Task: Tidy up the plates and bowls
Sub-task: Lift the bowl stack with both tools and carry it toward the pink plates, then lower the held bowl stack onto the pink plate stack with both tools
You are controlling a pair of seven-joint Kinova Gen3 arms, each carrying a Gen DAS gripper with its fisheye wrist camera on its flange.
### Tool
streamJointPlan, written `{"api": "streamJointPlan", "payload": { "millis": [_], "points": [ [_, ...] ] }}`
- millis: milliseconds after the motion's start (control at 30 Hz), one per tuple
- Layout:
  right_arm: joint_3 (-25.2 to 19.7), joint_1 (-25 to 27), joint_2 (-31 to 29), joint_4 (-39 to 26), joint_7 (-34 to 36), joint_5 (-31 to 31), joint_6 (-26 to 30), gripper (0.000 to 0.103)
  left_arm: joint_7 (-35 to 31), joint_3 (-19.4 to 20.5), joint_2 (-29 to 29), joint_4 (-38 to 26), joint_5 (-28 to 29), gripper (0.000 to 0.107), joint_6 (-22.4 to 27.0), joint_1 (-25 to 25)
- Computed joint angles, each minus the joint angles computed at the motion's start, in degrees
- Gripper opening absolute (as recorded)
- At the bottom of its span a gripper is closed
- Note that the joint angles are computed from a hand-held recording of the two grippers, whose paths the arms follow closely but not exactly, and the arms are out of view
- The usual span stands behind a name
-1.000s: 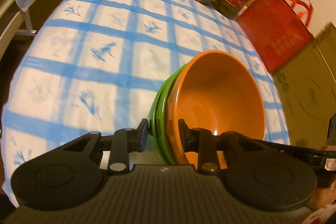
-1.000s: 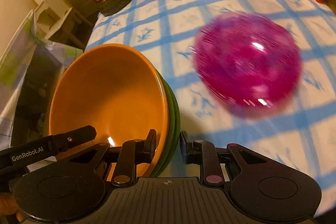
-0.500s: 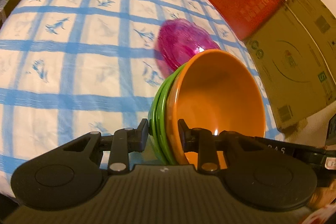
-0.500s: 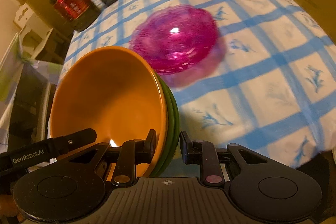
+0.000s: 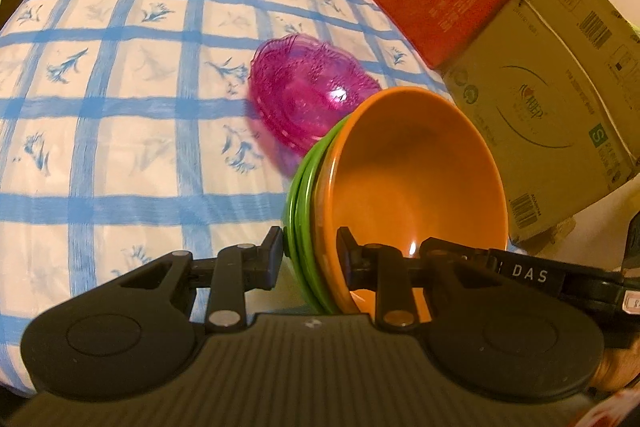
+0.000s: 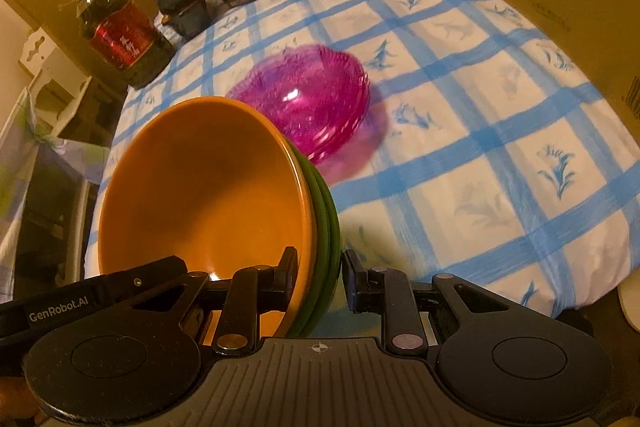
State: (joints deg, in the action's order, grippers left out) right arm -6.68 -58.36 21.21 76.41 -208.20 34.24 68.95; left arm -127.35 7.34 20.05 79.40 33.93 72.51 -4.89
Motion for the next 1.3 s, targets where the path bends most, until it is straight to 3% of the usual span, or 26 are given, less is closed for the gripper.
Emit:
{"api": "streamJointPlan", "payload": {
  "millis": [500, 1000, 1300],
  "points": [
    [1.0, 7.5, -1.8, -0.9, 10.9, -0.7, -2.2, 0.024, 8.9, 1.9, 6.4, -12.9, -2.5, 0.024, 0.3, 4.4],
    [3.5, 18.6, 0.1, -0.3, 24.2, -8.3, -11.8, 0.024, 19.2, 2.9, 18.8, -31.2, -10.7, 0.024, 2.5, 11.0],
    [4.9, 21.5, 1.6, 3.2, 27.3, -12.8, -18.0, 0.024, 20.4, 3.2, 22.8, -33.6, -13.3, 0.024, 2.4, 12.5]
  ]
}}
